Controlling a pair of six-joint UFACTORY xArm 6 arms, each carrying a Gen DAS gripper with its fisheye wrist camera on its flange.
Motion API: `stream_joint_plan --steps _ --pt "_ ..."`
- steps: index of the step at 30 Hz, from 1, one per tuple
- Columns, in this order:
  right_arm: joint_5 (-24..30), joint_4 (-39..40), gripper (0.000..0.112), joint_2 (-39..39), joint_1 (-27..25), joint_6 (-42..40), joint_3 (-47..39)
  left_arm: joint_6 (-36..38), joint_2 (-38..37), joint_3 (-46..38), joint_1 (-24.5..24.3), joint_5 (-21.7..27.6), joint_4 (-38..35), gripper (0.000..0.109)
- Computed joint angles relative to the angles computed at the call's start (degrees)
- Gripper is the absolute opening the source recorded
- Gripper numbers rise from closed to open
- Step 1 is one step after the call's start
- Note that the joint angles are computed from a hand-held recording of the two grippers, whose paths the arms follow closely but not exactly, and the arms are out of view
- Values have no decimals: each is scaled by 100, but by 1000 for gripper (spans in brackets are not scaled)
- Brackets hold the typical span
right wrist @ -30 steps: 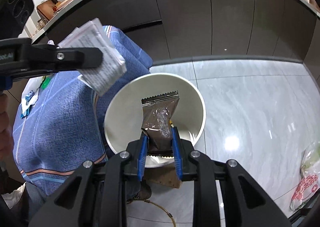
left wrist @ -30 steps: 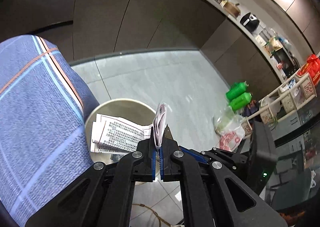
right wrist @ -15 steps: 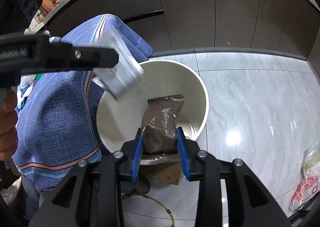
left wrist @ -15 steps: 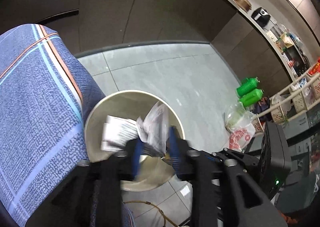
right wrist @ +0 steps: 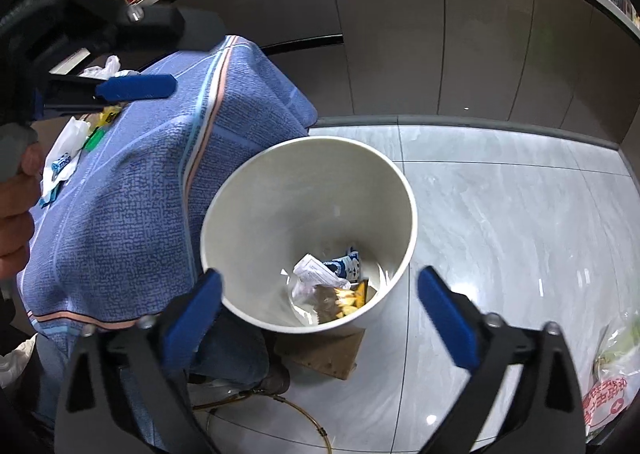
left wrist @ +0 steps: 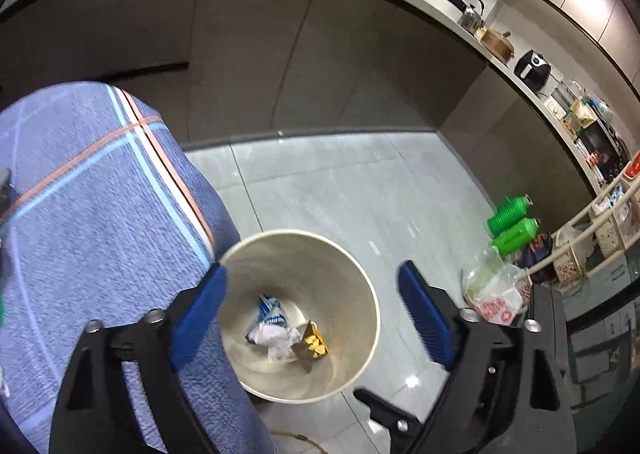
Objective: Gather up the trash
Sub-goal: 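Move leaflet and wrapper over the bin and open both tools, then grasp the white tissue with the left tool while the right grasps the toothpaste tube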
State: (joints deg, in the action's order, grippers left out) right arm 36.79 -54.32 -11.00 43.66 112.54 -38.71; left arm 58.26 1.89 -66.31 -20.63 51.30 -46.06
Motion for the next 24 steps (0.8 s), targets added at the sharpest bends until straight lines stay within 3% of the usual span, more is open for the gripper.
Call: stream_joint_plan --steps 3,14,24 --pt "14 131 100 18 -5 -203 -45 69 -207 186 75 -325 -164 94" --pt "689 307 100 138 310 -637 -613 -231 -650 367 557 -395 -95 94" --pt "1099 102 100 435 612 -1118 -1480 -553 -1152 498 1506 -362 47 94"
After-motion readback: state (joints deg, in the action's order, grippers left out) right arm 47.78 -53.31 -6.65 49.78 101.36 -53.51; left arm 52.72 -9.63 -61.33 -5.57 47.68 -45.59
